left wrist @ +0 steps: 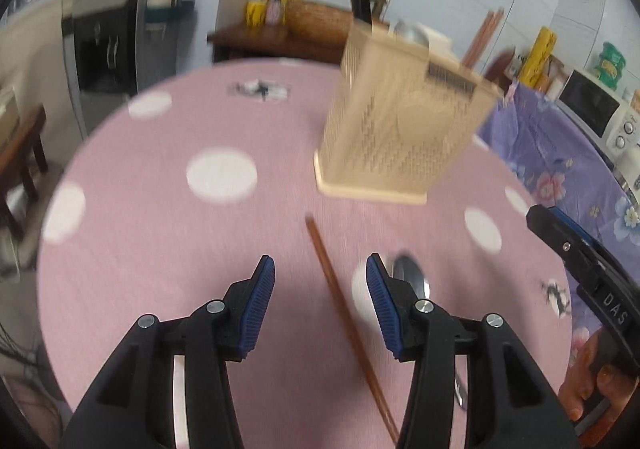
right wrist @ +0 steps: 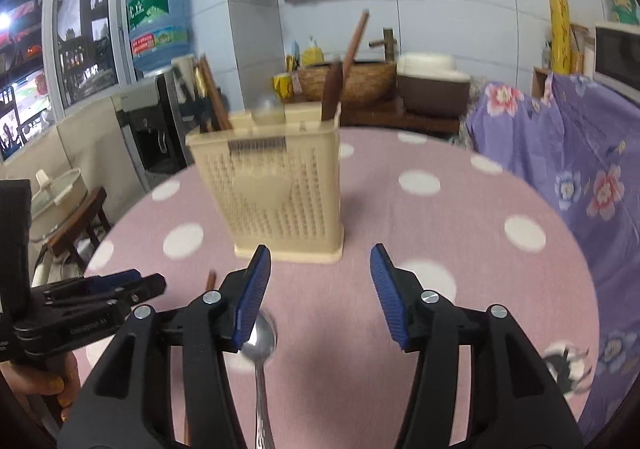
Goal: Organize utensils
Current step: 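Open both tools and withdraw them toward the remaining utensils, then grasp the metal spoon with the right tool while the left tool grasps a wooden chopstick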
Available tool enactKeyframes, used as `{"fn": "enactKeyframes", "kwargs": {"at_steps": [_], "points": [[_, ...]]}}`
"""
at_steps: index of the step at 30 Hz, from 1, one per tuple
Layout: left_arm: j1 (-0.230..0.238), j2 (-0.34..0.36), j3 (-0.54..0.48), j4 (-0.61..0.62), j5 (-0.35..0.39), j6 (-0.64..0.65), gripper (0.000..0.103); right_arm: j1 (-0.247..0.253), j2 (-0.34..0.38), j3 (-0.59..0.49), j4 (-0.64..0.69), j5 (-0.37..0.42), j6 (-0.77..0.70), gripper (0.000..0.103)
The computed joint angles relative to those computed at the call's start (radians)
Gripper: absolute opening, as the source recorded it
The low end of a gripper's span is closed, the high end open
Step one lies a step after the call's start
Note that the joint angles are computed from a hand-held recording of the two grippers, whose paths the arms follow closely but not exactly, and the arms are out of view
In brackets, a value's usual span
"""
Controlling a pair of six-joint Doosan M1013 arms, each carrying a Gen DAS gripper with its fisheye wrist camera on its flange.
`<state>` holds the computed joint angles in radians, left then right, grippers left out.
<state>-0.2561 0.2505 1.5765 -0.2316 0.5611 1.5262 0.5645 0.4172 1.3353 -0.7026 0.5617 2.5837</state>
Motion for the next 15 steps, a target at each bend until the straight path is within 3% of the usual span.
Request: {"fn": "enactKeyframes", "kwargs": {"at_steps": [6,10,15], "points": [[-0.029,-0.008,0.032,0.003,0.037,0.024,0.046,-0.003,-0.02,0.058,0.054,0.025,0.03,0.053],[-0.068,-0.011,0.041,0.141,0.032,-0.04,0.045,-0.007,-0.027,0.072,0.076,0.024,0.036,0.053],[-0.098,-0.01,0.054,0.291,0.037,-0.115,0.022,-0.001,-0.027,0.07,0.086,0.024,0.026,0.053]]}}
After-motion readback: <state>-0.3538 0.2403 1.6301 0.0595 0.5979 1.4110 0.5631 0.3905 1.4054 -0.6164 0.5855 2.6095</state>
